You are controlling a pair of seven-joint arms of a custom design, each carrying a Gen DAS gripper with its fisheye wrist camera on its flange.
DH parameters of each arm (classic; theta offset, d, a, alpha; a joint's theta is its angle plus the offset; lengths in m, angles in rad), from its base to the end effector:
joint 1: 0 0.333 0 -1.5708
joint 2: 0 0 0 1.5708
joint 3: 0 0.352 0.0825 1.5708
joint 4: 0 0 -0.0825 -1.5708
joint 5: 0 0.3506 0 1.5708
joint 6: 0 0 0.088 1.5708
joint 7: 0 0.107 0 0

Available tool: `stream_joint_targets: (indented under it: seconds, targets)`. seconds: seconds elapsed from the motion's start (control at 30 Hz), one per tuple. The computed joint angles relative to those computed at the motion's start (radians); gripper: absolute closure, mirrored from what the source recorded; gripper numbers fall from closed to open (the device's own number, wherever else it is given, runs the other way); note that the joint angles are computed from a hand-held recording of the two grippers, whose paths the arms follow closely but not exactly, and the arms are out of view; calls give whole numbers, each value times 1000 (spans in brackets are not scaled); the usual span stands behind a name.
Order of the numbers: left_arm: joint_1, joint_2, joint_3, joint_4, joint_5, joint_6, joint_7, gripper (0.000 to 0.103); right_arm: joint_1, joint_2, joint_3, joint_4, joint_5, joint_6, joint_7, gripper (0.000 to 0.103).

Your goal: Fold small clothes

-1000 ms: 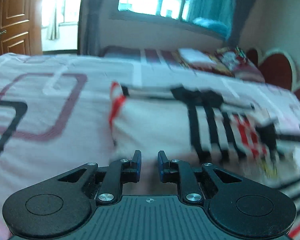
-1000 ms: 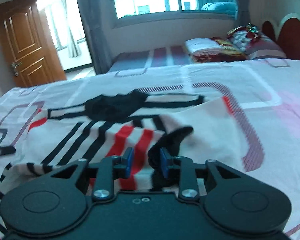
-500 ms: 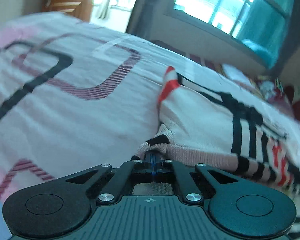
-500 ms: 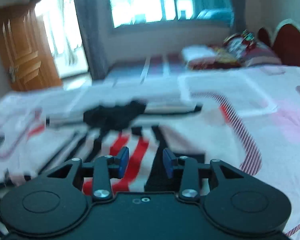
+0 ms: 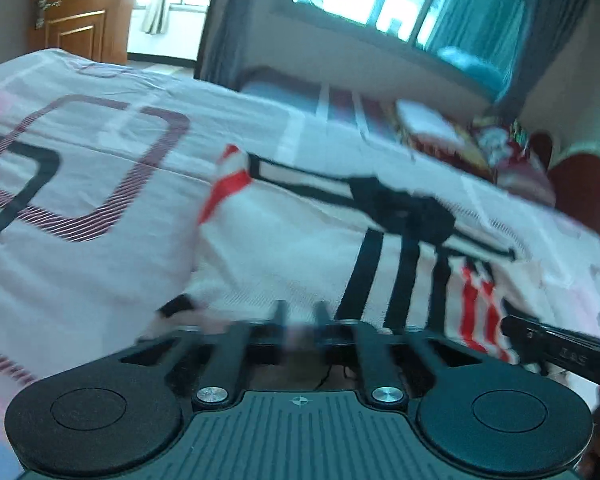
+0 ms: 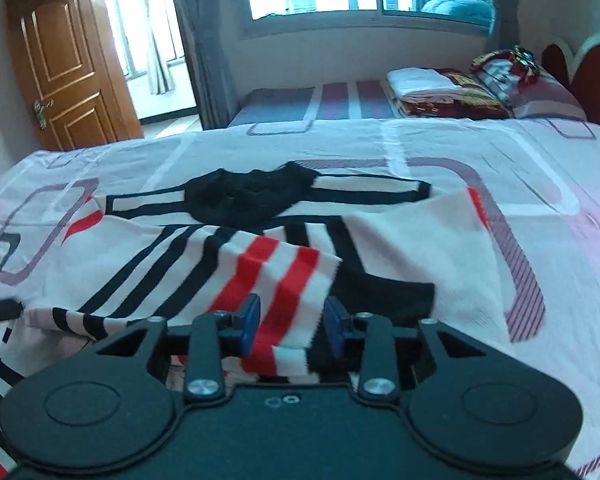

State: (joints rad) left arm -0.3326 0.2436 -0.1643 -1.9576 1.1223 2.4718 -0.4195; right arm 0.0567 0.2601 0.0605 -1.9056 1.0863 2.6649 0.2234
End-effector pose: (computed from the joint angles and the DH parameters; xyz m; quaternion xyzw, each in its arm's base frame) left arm 0.5376 -0.2862 0.4359 -0.8323 0.3963 -0.2720 0.2760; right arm 0.6256 0.0445 0.4590 -0.8046 0.4321 -0.1467 0.3799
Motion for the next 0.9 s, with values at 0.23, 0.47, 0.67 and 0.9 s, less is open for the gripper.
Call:
stream_joint_targets:
  seconds: [0.23,0.47,0.67,0.9]
  targets:
    - [-54,84,-1,77,-45,-157,201,25,2,30,17,-31,-45,98,-106,63]
    - [-78,76,-14,131,-130,-251,217,25,-35,23,-20,-6,-96,38,5,64]
    - [-118,51,-48,140,-135,-282,246,25,-83,-82,-34,-72,-12,-101,-90,62]
    - [-146,58,-68,117,-210,-300,253,25,-62,-172,-76,-207,-33,-194,-183,61]
